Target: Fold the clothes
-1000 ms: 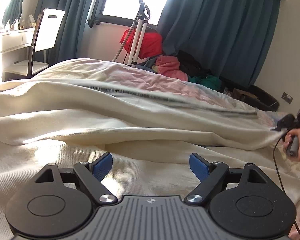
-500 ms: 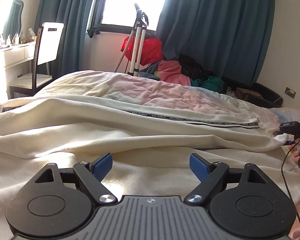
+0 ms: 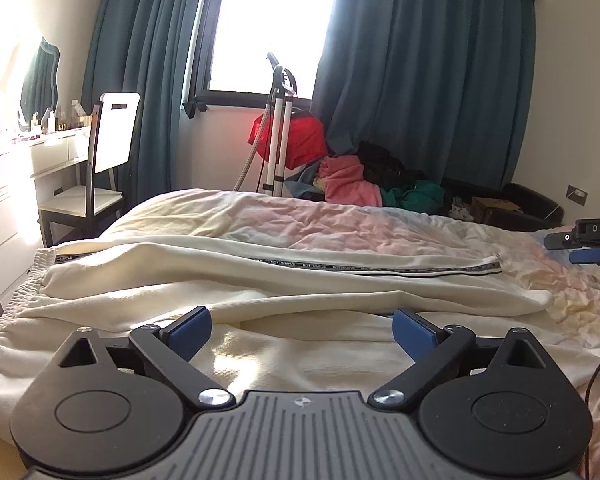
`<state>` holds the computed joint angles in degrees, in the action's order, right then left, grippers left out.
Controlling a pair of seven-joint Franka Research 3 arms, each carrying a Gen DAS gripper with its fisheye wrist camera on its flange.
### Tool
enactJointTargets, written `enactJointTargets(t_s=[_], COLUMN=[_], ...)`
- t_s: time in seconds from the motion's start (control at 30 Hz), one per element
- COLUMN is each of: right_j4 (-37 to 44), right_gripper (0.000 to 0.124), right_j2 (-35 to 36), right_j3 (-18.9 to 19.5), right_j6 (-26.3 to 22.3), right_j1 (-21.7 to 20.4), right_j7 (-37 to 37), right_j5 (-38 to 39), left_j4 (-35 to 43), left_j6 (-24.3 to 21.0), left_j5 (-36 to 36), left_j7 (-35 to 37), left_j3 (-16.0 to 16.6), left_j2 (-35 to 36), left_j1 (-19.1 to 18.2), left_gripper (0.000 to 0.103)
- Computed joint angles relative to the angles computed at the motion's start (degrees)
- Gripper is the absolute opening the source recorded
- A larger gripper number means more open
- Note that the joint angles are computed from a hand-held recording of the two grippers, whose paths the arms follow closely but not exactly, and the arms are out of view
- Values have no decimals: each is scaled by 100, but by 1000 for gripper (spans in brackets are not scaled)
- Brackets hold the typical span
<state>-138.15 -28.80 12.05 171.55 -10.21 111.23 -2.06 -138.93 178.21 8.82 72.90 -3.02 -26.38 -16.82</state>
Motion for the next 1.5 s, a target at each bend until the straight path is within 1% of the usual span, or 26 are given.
enactJointTargets(t_s=[0.07,0.13,0.23,0.33,0.4,0.5,0.57,0.63,0.73,0.8,0.97,1.07,1.1,1.2,1.27,1.37,1.5], right_j4=[-211,-426,-730,-860,-943,-951,-935,-928,-901,-909,-906,-879,-858,-835,-828,-817,-830], right_gripper=[74,74,74,74,74,74,74,74,74,74,74,74,74,74,74,74,74], right_j2=[-239,-356,-487,-615,-699,-782,-805,-796,-766,-744,-662,-590,-561,-529,-511,-485,-466], right_j3=[72,-48,47,274,399,575,635,578,454,374,185,73,44,10,-24,-72,-239], right_j6=[70,233,480,400,340,114,-62,-284,-568,-669,-707,-741,-759,-788,-803,-825,-770], right_j1=[171,488,548,260,90,-260,-440,-450,-416,-375,-261,-150,-124,-110,-83,-45,116], right_j7=[-30,-222,-321,-210,-101,249,520,725,1021,1202,1429,1437,1434,1464,1502,1551,1478], right_j5=[18,142,280,376,395,409,373,344,259,203,47,7,-5,-65,-62,-46,88], left_j4=[-151,-299,-480,-568,-518,-399,-340,-283,-125,-12,134,223,249,178,123,100,121], left_j6=[-63,-119,-157,-199,-323,-532,-688,-894,-1427,-1775,-2470,-2733,-2821,-2945,-3022,-3008,-3041], left_j5=[31,32,25,40,11,-163,-245,-259,-278,-331,-377,-291,-297,-641,-889,-1218,-1736], left_j7=[-42,-39,-24,-70,-205,-455,-675,-938,-1360,-1623,-2466,-2559,-2551,-2310,-2331,-2281,-2076], left_j3=[-63,-37,15,-15,-70,-2,6,-35,-36,39,175,298,357,647,725,829,1042], left_j2=[-221,-426,-658,-752,-716,-610,-581,-582,-599,-618,-731,-661,-633,-598,-586,-515,-365], left_j1=[40,-19,-98,-41,81,193,408,731,1188,1414,2088,2264,2288,2096,2064,2015,1895], left_gripper=[100,101,102,102,102,102,102,102,102,102,102,102,102,101,100,100,100])
